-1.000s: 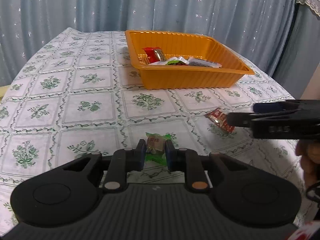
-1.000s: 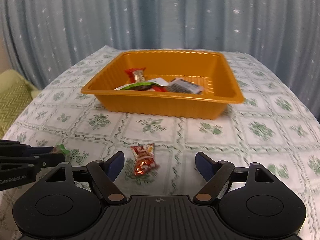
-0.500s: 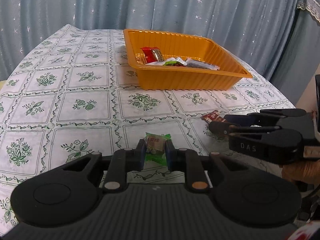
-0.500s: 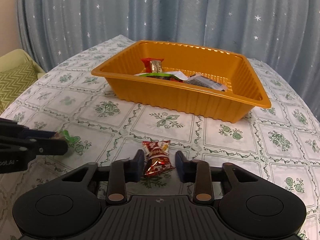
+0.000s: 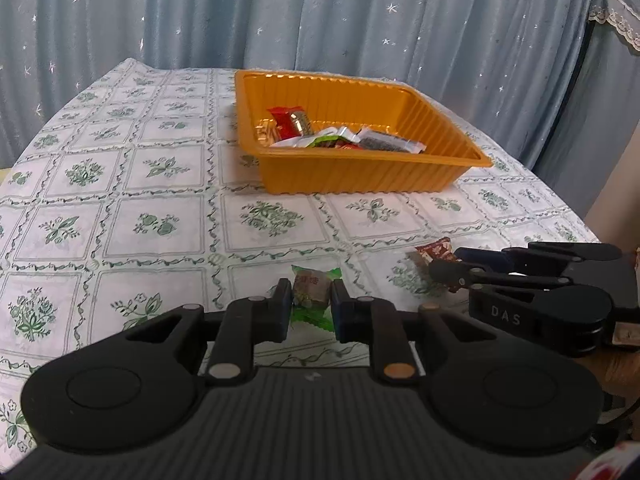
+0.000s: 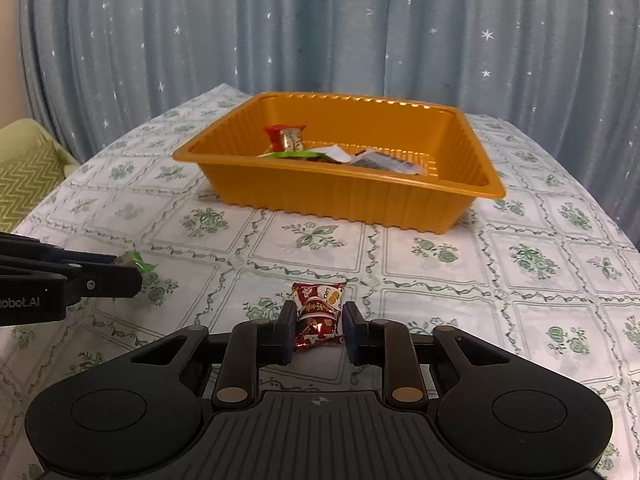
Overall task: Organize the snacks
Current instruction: 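Grasp the green-wrapped candy with the left tool while the right tool grasps the red-and-white candy, then carry both candies over the orange tray with both tools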
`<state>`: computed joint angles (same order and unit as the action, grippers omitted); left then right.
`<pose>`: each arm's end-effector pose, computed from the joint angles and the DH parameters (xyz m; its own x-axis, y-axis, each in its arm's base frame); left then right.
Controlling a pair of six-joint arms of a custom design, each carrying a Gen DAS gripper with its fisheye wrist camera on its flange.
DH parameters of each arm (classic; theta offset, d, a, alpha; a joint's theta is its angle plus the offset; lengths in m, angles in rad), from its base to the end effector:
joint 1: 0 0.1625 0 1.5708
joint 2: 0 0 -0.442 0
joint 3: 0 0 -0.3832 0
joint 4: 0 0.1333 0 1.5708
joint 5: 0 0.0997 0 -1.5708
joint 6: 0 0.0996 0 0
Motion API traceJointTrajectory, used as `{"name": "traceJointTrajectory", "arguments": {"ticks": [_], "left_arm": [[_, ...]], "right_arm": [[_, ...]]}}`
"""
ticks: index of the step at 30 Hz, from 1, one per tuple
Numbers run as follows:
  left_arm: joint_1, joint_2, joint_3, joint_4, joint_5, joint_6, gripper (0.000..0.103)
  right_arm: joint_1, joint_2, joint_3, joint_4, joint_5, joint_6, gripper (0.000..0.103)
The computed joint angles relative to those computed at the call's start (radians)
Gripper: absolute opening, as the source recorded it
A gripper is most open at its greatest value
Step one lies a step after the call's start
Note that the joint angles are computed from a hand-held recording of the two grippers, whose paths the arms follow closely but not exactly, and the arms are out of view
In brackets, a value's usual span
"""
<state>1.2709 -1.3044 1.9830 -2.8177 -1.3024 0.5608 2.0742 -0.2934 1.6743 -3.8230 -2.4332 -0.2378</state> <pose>-0.0100 -0.5730 0.3211 -0.6833 0.5540 -0.4755 0.7232 0.6029 -0.3369 0.3444 -0.5058 -0.0514 -0.7531 0.0568 0.6554 -0.5021 0.5941 -0.6285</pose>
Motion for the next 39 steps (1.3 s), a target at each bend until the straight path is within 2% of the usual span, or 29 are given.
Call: {"name": "traceJointTrajectory", "arguments": {"ticks": [14,29,39], "left_arm": [[-0.060,-0.005,0.016,-0.014,-0.012,-0.048,0.018],[-0.127,-0.014,0.038,-0.035,0.027,-0.088,0.018],[-0.142,-0.016,0.032,-0.043,0.023,-0.091,0.018]], "right_arm": [[0.031,-0.046,0.044,-0.063,-0.026,-0.005,0.023],[0.064,-0.121,0.082,-0.089,-0.049,0.009,0.023],[0.078,-0.131,0.068,-0.097,-0.050,0.018,0.023]]}}
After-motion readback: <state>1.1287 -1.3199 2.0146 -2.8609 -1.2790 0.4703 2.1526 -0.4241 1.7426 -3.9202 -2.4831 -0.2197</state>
